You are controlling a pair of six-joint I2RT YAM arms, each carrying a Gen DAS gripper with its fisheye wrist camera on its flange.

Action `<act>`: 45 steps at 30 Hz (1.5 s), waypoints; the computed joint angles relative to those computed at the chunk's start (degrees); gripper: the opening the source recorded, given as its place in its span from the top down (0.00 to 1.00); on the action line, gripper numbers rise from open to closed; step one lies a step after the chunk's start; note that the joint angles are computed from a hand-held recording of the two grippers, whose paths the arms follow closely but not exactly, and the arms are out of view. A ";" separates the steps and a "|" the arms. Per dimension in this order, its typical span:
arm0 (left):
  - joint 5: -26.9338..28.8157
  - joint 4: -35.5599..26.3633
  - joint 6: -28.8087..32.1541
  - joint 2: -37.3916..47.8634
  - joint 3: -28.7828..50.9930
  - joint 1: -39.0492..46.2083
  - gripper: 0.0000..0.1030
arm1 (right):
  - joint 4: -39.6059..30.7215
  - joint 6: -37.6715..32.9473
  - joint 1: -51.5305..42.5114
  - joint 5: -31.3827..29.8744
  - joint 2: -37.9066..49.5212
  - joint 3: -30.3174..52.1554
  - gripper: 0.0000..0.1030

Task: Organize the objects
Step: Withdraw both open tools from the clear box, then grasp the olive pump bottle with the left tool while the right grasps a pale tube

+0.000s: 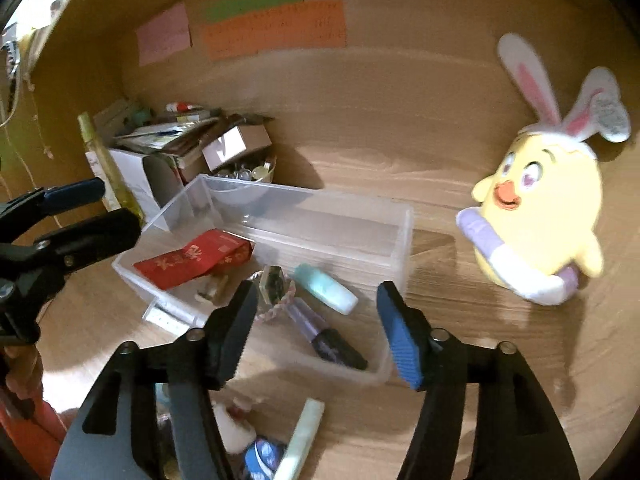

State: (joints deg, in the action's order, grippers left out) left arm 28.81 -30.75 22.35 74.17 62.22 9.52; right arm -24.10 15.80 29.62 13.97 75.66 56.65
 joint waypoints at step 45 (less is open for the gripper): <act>7.91 -7.74 14.91 -13.72 -27.22 13.25 0.60 | 0.74 8.12 1.55 -1.11 -13.24 -24.75 0.86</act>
State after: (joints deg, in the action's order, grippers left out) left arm 36.72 -38.49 37.26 60.45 35.00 22.78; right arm -23.36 23.92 31.18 12.86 62.42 31.89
